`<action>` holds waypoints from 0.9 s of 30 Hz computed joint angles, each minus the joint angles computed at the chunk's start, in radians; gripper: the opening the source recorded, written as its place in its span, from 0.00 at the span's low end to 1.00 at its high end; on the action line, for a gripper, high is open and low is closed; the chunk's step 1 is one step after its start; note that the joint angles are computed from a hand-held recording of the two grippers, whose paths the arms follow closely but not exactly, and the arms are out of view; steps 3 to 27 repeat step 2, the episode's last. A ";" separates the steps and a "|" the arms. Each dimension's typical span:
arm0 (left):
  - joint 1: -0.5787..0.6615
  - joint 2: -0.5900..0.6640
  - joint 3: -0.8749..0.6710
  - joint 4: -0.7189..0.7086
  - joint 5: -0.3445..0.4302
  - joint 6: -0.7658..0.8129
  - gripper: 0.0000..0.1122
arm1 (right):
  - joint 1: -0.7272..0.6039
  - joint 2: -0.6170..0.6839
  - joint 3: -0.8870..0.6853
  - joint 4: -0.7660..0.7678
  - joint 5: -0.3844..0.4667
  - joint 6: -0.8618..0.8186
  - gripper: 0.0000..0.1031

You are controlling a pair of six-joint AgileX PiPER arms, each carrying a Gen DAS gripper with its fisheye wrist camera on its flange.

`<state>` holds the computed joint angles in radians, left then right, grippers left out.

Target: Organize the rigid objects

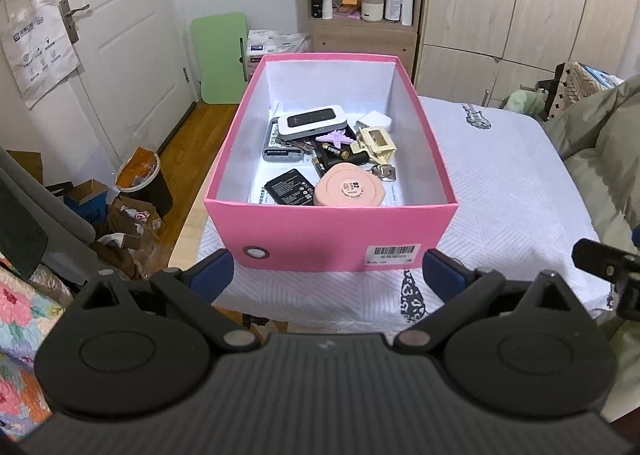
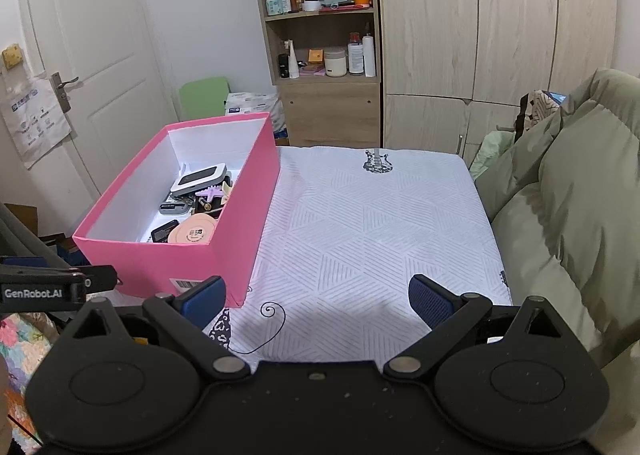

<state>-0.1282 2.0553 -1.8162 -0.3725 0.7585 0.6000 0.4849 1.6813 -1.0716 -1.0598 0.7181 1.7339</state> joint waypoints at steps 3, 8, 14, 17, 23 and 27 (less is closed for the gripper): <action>0.000 -0.002 0.002 0.000 0.000 0.000 0.91 | -0.001 0.002 -0.001 0.005 -0.001 -0.002 0.97; 0.000 -0.002 0.002 0.000 0.000 0.000 0.91 | -0.001 0.002 -0.001 0.005 -0.001 -0.002 0.97; 0.000 -0.002 0.002 0.000 0.000 0.000 0.91 | -0.001 0.002 -0.001 0.005 -0.001 -0.002 0.97; 0.000 -0.002 0.002 0.000 0.000 0.000 0.91 | -0.001 0.002 -0.001 0.005 -0.001 -0.002 0.97; 0.000 -0.002 0.002 0.000 0.000 0.000 0.91 | -0.001 0.002 -0.001 0.005 -0.001 -0.002 0.97; 0.000 -0.002 0.002 0.000 0.000 0.000 0.91 | -0.001 0.002 -0.001 0.005 -0.001 -0.002 0.97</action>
